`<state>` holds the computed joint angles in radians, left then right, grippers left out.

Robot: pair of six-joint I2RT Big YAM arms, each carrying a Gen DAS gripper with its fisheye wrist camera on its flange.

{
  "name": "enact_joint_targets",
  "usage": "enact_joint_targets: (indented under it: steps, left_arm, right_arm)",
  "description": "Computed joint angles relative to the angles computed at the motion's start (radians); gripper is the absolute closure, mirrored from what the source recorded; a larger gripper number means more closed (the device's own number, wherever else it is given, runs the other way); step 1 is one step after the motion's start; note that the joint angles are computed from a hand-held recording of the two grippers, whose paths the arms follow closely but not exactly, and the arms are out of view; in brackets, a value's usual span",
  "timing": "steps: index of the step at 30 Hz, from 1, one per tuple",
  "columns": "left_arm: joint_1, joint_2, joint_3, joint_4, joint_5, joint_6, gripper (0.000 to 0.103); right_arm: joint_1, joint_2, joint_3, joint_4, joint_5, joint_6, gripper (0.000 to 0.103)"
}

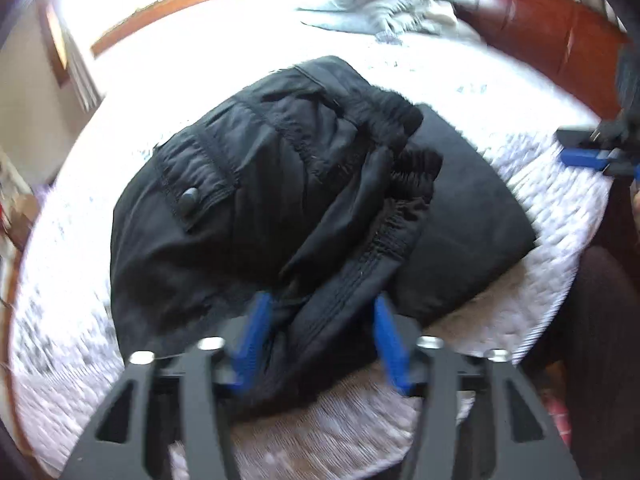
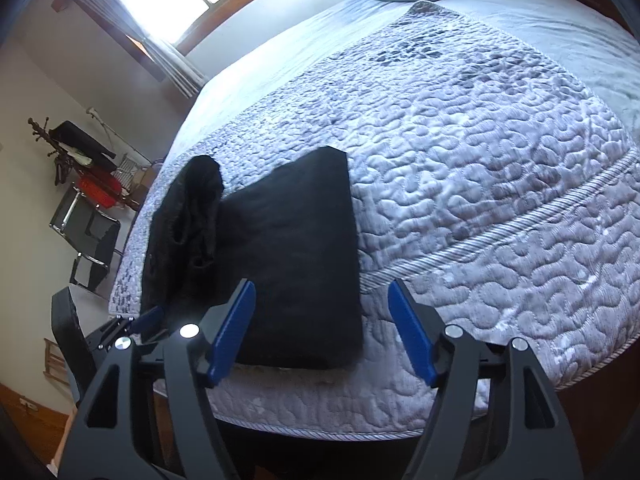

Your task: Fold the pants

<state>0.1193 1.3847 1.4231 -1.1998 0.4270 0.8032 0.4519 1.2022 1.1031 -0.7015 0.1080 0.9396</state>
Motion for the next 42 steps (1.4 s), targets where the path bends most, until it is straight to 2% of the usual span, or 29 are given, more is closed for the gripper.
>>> enact_joint_targets:
  steps: [2, 3, 4, 5, 6, 9, 11, 14, 16, 19, 28, 36, 42]
  left_arm:
    - [0.061, 0.013, 0.045, -0.059, 0.109, -0.048, 0.027]
    - [0.089, 0.026, 0.069, -0.081, 0.139, -0.063, 0.023]
    - [0.12, 0.044, 0.099, -0.109, 0.167, -0.107, 0.019]
    - [0.159, 0.063, 0.107, -0.119, 0.19, -0.11, 0.013]
    - [0.181, 0.081, 0.121, -0.118, 0.205, -0.146, 0.011]
    - [0.238, 0.138, 0.17, -0.099, 0.183, -0.316, 0.009]
    - [0.252, 0.215, 0.235, -0.109, 0.167, -0.391, 0.009]
    - [0.269, 0.267, 0.267, -0.132, 0.174, -0.484, 0.009]
    - [0.293, 0.294, 0.28, -0.157, 0.18, -0.483, 0.009]
    - [0.29, 0.316, 0.282, -0.154, 0.17, -0.503, 0.009]
    - [0.292, 0.334, 0.286, -0.177, 0.144, -0.473, 0.009]
    - [0.294, 0.344, 0.285, -0.19, 0.14, -0.467, 0.009]
    - [0.301, 0.347, 0.29, -0.205, 0.136, -0.445, 0.009]
  right_arm:
    - [-0.003, 0.012, 0.014, 0.028, -0.03, -0.004, 0.026]
    - [-0.005, 0.023, 0.023, 0.047, -0.053, -0.003, 0.026]
    - [-0.007, 0.032, 0.033, 0.06, -0.072, -0.002, 0.024]
    - [-0.009, 0.042, 0.04, 0.077, -0.092, 0.001, 0.022]
    - [-0.011, 0.054, 0.048, 0.095, -0.115, 0.005, 0.021]
    - [-0.021, 0.106, 0.082, 0.15, -0.209, 0.03, 0.018]
    - [-0.023, 0.144, 0.113, 0.162, -0.249, 0.034, 0.017]
    - [-0.025, 0.201, 0.157, 0.169, -0.301, 0.041, 0.017]
    - [-0.029, 0.233, 0.174, 0.19, -0.347, 0.065, 0.017]
    - [-0.038, 0.267, 0.178, 0.244, -0.402, 0.118, 0.016]
    - [-0.062, 0.335, 0.189, 0.319, -0.474, 0.218, 0.016]
    - [-0.075, 0.405, 0.243, 0.341, -0.511, 0.227, 0.015]
    - [-0.073, 0.459, 0.322, 0.298, -0.512, 0.191, 0.014]
